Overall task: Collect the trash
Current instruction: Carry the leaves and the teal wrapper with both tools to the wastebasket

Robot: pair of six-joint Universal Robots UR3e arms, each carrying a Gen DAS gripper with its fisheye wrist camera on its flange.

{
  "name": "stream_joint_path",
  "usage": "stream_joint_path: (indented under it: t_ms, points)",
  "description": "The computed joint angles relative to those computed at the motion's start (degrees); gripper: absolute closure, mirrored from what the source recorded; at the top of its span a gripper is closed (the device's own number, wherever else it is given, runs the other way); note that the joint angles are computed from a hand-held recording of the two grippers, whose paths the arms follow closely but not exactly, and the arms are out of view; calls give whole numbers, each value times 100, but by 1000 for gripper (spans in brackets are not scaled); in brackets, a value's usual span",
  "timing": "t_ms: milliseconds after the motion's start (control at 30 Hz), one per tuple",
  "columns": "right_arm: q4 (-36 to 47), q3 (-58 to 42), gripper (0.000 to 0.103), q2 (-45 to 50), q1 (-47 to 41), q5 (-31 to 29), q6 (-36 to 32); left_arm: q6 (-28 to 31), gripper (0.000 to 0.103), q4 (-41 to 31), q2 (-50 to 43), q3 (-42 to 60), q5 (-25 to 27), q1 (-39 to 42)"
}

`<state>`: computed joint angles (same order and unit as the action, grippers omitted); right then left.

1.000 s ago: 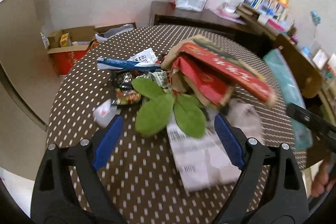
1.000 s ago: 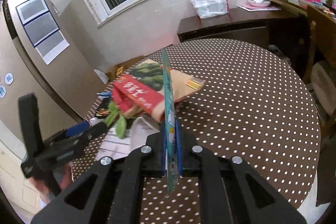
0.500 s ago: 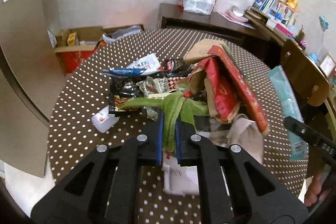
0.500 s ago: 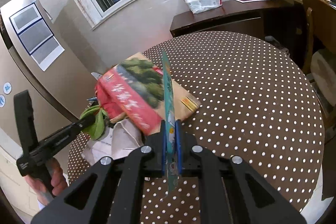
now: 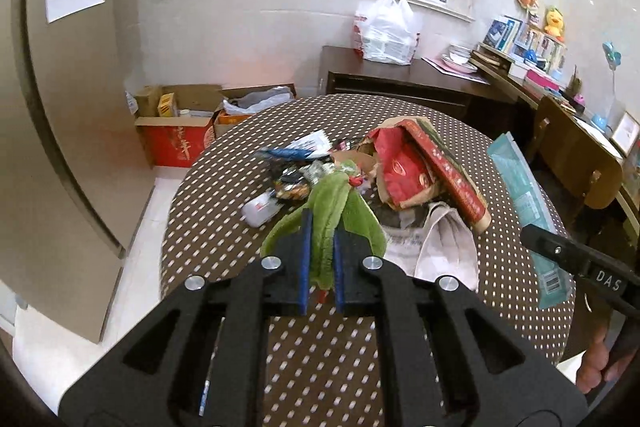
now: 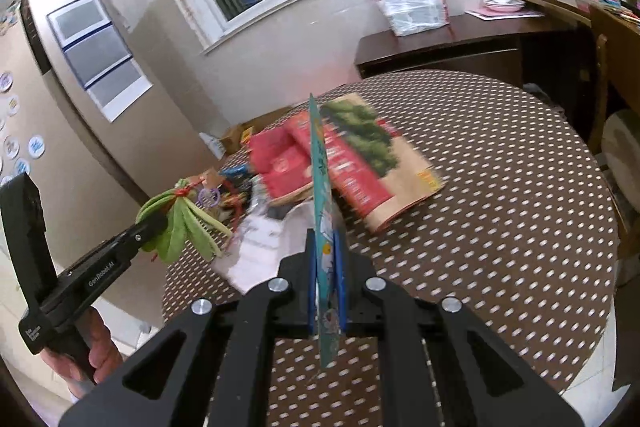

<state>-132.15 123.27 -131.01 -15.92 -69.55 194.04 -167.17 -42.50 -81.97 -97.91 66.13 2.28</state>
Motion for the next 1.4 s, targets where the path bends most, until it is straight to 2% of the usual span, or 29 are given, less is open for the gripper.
stream_joint_path:
  t_ms: [100,267,433,600,733,900,1167,1267,1400]
  points:
    - [-528,-120,95,535,984,-628,451,171,94,-338,548,-372,-313,472]
    - [-1126,-510,95,1441,2247,-1258,991,672,94,-905,1455,-928,-804,1356]
    - [-1523,-993,95,2353,3229,-1696,1312,1448,93,-1902,2382,-1284,-1473,2583]
    - [-1718,-1637,95,3224,3937,-1895,1443,2385,93,-2923,3127,-1529,-1893,3835]
    - [-1766,-2367,95,4062,4400,-1946,1492,3448,93,-4208,3568,-1556,-2250,4982]
    - [-1640,-3329,95,5028,4838,-1910,1512,4347,93,-4996,3635,-1615,-2267,5983]
    - [-1013,-5150,95,6535,5374,-1724,1367,4432,93,-4396,3205,-1996,-1871,6606]
    - [-718,-5787,95,7000,5515,-1691,1342,4284,93,-3888,2944,-2209,-1632,6647]
    - [-313,-6517,95,7535,5634,-1655,1321,3782,93,-2826,2522,-2550,-1194,6452]
